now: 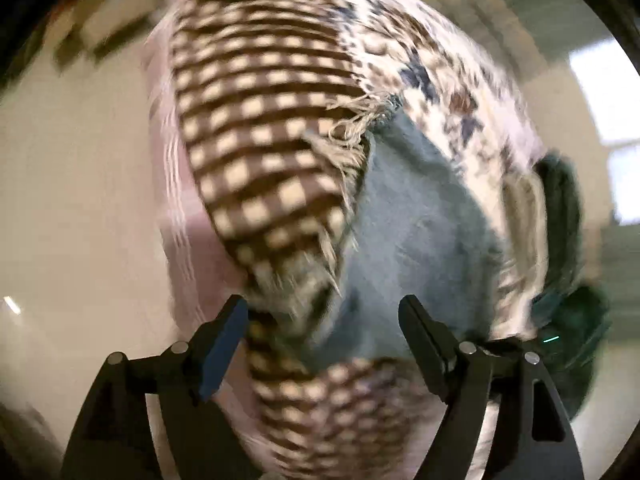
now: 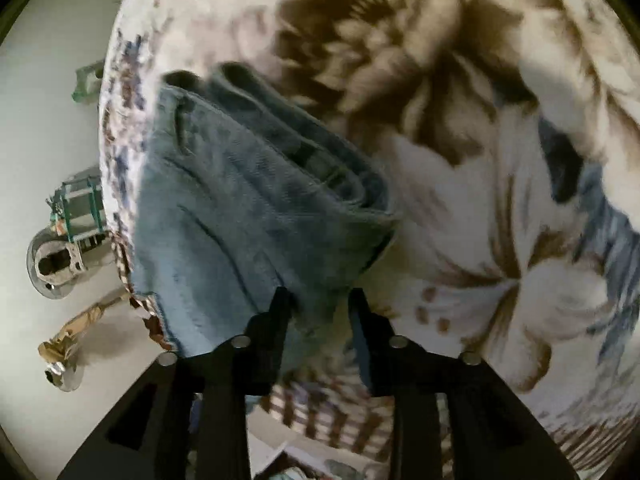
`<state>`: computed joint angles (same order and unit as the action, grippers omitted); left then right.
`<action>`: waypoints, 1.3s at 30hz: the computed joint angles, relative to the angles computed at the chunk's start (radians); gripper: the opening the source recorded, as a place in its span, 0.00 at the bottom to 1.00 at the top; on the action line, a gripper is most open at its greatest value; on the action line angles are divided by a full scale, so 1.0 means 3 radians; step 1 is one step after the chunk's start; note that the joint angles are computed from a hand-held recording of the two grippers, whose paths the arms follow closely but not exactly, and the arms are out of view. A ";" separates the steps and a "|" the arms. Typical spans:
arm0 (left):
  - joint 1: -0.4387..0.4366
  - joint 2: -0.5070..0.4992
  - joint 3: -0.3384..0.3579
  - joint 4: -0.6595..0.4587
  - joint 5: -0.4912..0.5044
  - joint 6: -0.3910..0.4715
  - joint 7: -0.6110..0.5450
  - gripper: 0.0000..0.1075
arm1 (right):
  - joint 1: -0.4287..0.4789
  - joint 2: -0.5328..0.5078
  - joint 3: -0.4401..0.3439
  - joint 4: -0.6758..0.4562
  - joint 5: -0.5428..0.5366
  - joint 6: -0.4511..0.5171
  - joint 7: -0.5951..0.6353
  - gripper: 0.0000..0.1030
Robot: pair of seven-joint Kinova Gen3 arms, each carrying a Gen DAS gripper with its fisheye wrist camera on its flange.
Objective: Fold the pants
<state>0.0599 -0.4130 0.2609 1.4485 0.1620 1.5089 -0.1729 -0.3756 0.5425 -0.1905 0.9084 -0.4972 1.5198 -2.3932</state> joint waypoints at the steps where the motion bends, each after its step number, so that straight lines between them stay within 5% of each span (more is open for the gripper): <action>1: -0.0094 -0.0087 0.0064 0.0090 0.0111 -0.0128 0.0136 0.71 | 0.0027 -0.0015 -0.0015 0.0065 -0.0016 -0.0050 0.0075 0.46; 7: -0.0819 -0.0238 0.0578 0.0616 0.0874 -0.0941 0.0693 0.71 | 0.0064 -0.0110 -0.0071 0.0318 -0.0104 -0.0375 0.0496 0.59; 10: -0.1046 -0.0182 0.0820 0.0882 0.0963 -0.1348 0.0878 0.69 | 0.0058 -0.0085 -0.0047 0.0349 -0.0157 -0.0521 0.0516 0.59; 16: -0.0335 0.0100 0.0521 0.1086 0.0391 -0.1797 0.1613 0.69 | 0.0208 -0.0094 -0.0140 0.0708 -0.0334 -0.1060 0.0444 0.59; 20: -0.0024 0.0187 0.0399 0.1036 0.0134 -0.1822 0.1892 0.69 | 0.0105 -0.0249 -0.0013 0.1042 -0.0540 -0.1516 0.0250 0.29; 26: 0.0183 0.0216 0.0149 0.1085 0.0152 -0.1883 0.1827 0.69 | 0.0235 -0.0551 -0.0135 0.1176 -0.0669 -0.1622 0.0067 0.20; 29: 0.0295 0.0280 0.0011 0.0943 0.0131 -0.1684 0.1595 0.65 | 0.0280 -0.0622 -0.0133 0.1135 -0.0740 -0.1497 0.0014 0.20; 33: 0.0317 0.0395 0.0042 0.0739 -0.0097 -0.1396 0.1362 0.30 | 0.0295 -0.0532 -0.0130 0.0963 -0.0707 -0.1125 0.0230 0.22; 36: 0.0320 0.0424 0.0134 0.0569 -0.0394 -0.1311 0.1171 0.26 | 0.0259 -0.0364 -0.0162 0.0839 -0.0571 -0.0911 0.0334 0.39; 39: 0.0342 0.0444 0.0194 0.0474 -0.0589 -0.1371 0.0936 0.26 | 0.0344 -0.0361 -0.0200 0.1170 -0.0832 -0.1174 0.0545 0.54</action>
<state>0.1625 -0.2800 0.3192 1.5907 -0.0148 1.0976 0.1079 -0.2724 0.4343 -0.2505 1.2594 -0.7469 1.1675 -2.2297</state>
